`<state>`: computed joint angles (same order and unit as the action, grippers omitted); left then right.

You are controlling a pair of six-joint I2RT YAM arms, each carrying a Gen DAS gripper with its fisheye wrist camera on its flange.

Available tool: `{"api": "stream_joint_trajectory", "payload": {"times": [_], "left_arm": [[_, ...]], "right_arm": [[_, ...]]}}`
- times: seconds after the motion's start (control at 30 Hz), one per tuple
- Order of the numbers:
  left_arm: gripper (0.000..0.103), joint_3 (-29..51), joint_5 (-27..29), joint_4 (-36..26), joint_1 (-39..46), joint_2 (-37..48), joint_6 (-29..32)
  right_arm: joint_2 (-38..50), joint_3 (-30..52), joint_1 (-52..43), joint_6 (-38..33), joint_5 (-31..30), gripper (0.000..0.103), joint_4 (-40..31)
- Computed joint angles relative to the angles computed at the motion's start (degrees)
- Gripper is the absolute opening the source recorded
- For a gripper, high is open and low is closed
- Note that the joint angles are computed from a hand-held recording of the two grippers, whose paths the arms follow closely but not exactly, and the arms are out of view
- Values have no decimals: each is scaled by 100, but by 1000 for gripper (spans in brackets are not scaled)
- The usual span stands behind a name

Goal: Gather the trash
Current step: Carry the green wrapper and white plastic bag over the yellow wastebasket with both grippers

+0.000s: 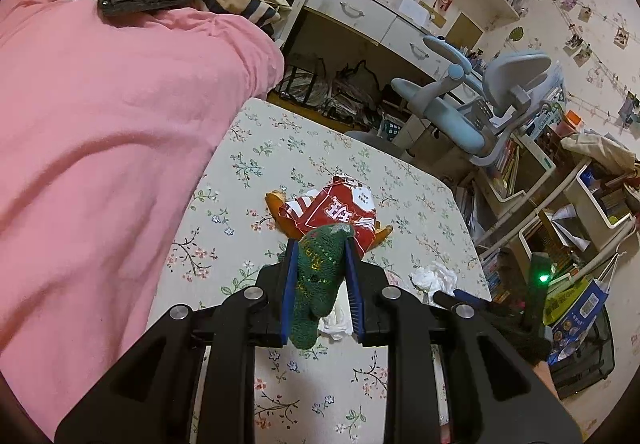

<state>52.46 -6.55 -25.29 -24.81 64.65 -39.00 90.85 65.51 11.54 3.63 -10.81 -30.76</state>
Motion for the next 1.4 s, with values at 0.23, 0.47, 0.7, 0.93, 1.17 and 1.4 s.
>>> {"api": "stream_joint_trajectory", "payload": {"times": [0.23,0.47,0.7,0.93,1.17,1.4], "left_arm": [[22,-19,-22,-26,-13,-79,-18],[22,-108,-192,-92,-231,-299,-127],[22,-265,-894,-230,-987,-657,-388],[22,-224,-1838,-606,-2006,-827,-735],[22,-36,-2855,-1327,-3117,-1005,-1270],[22,287,-3849,-2529,-4487,-912,-2461]], "right_arm": [[9,-118,30,-183,178,19,155],[-809,-428,-135,-28,-293,9,109],[-2008,-843,-22,234,-617,9,93],[-2981,-1329,215,562,-900,9,350],[-4100,-1837,465,748,-869,9,237],[-4940,-2244,908,937,-765,9,-151]]}}
